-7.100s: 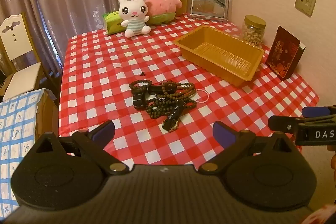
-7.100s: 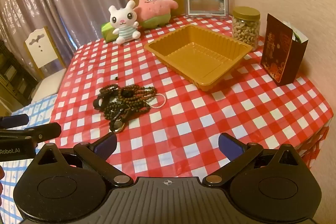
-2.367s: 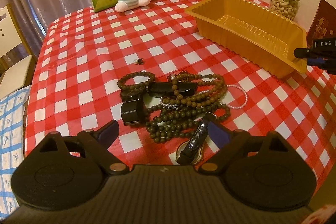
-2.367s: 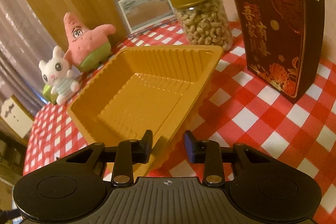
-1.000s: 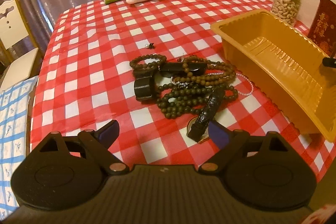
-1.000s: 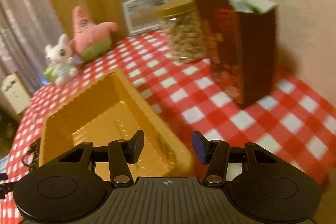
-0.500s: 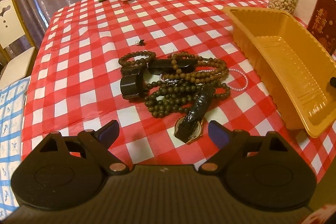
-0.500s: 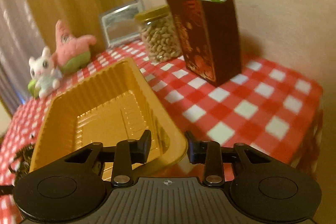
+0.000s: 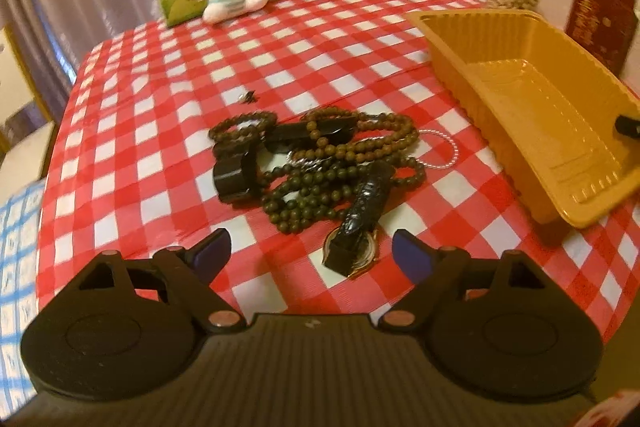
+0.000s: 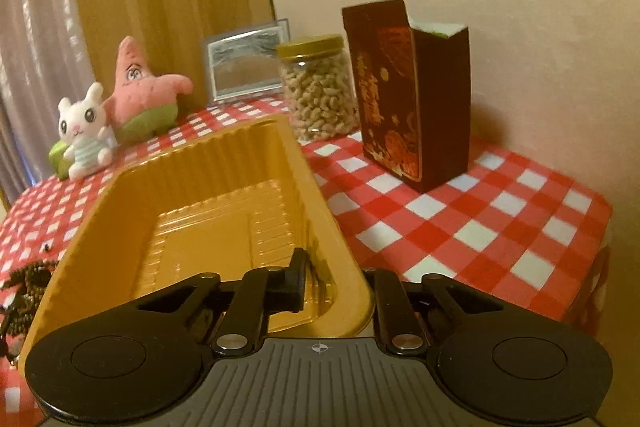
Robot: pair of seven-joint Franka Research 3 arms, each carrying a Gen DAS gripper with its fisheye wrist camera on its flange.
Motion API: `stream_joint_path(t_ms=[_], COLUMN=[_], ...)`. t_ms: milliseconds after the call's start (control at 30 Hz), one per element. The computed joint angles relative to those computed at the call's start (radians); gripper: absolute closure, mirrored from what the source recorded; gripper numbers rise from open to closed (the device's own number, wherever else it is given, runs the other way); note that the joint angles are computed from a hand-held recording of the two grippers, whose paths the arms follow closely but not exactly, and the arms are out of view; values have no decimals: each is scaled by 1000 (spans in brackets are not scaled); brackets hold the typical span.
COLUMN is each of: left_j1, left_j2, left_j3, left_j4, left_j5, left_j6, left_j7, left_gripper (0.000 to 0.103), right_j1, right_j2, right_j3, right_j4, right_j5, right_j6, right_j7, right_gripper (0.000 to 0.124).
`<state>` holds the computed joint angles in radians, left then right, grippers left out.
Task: Organize jewelry
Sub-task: 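Grasp a black pendant from the pile with the left tool while the right tool holds the tray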
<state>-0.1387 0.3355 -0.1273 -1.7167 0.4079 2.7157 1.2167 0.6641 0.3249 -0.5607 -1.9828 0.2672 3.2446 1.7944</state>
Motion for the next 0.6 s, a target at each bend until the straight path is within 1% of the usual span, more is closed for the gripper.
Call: stream_joint_path(t_ms=[33, 67, 133, 167, 233, 267, 300, 333, 400, 467, 500, 567, 600], left_j1=[-1, -1, 5, 6, 14, 22, 27, 34, 43, 46, 46, 44, 42], left_j2=[1, 3, 13, 19, 28, 33, 37, 43, 55, 59, 62, 62, 62], left_j3=[1, 2, -7, -9, -18, -28, -34, -44, -58, -64, -66, -64, -63], left_j4=[-6, -9, -8, -5, -3, 0, 4, 9, 20, 23, 28, 28, 29], left_j5=[13, 24, 25, 25, 9, -8, -23, -42, -73, -96, -106, -122, -128], left_j6=[15, 28, 44, 52, 75, 85, 90, 92, 93, 94, 90, 89, 89], left_j7=[11, 25, 70, 86, 122, 145, 165, 191, 237, 269, 282, 293, 296], left_gripper=[25, 27, 39, 41, 52, 55, 61, 67, 71, 79, 86, 88, 88], right_j1=[-3, -18, -34, -52, -60, -89, -102, -103, -113, -91, -90, -80, -84], right_j2=[-4, -12, -22, -28, -36, -43, -48, -51, -58, -60, -64, -64, -65], right_j3=[3, 18, 34, 52, 57, 86, 97, 95, 102, 75, 74, 64, 70], right_j4=[0, -1, -4, -5, -7, -6, -7, -7, -11, -13, -17, -17, -16], right_j5=[-5, -12, -25, -32, -50, -56, -64, -75, -90, -108, -112, -110, -106], right_j6=[-6, -8, -12, -13, -15, -17, -17, -17, -13, -8, -1, 10, 14], right_j7=[-8, -16, -23, -30, -34, -45, -49, -51, -58, -61, -68, -85, -99], right_gripper=[112, 113, 114, 115, 115, 116, 116, 116, 117, 117, 118, 118, 118])
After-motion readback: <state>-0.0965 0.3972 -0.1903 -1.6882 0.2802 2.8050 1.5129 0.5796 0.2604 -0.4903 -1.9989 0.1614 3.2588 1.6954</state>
